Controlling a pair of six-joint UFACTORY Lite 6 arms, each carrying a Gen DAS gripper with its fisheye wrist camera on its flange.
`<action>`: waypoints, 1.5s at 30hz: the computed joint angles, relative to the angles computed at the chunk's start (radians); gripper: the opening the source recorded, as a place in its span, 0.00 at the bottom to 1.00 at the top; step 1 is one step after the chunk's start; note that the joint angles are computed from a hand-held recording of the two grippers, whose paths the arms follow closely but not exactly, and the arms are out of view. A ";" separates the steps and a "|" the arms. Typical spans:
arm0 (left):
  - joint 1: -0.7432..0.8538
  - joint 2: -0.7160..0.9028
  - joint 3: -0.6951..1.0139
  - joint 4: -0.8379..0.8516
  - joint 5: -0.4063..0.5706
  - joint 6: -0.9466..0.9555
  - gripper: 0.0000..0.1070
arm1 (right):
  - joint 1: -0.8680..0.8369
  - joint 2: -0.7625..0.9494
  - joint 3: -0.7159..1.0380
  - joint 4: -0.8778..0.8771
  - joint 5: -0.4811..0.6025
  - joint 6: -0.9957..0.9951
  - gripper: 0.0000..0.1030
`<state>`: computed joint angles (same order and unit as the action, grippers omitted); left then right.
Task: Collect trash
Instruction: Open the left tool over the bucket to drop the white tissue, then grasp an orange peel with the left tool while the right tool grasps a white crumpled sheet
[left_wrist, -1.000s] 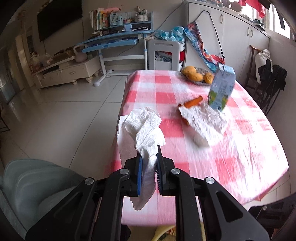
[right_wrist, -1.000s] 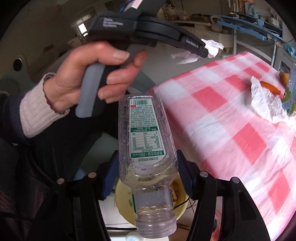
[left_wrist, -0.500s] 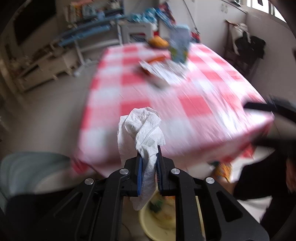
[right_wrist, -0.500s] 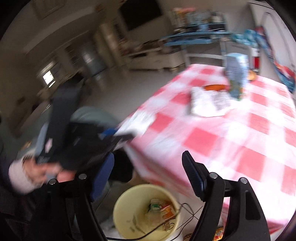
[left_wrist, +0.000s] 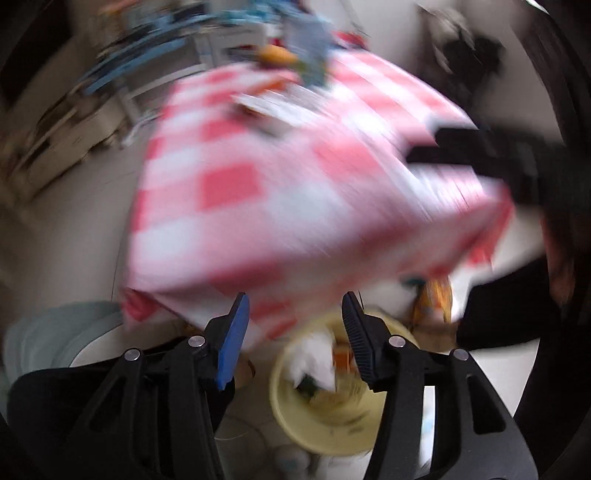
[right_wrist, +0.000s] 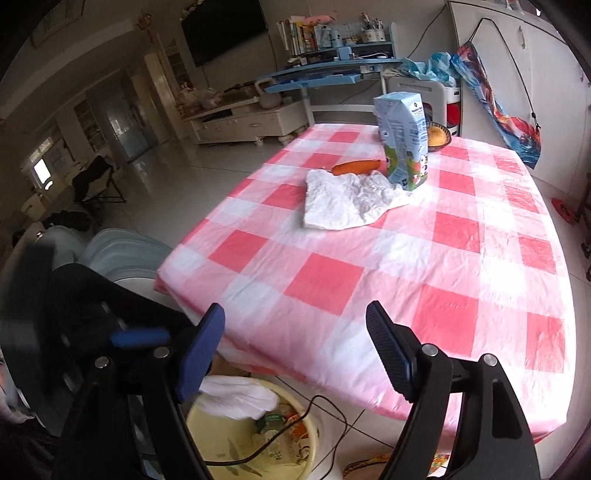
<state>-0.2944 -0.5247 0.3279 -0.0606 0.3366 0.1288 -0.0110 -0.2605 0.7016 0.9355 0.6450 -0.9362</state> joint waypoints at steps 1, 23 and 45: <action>0.067 0.049 0.050 -0.076 -0.007 0.086 0.47 | 0.017 0.044 0.042 -0.037 -0.023 0.023 0.73; 0.239 0.984 1.032 -0.288 0.008 0.150 0.51 | 0.108 0.821 0.715 -0.245 -0.134 0.097 0.48; 0.038 1.462 1.581 0.183 0.154 -0.349 0.60 | 0.035 0.468 0.384 -0.392 -0.010 0.020 0.06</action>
<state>-0.2561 0.9368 1.9088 0.1224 0.4909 -0.2201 0.0236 0.2077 1.0858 0.5433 0.6351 -0.9160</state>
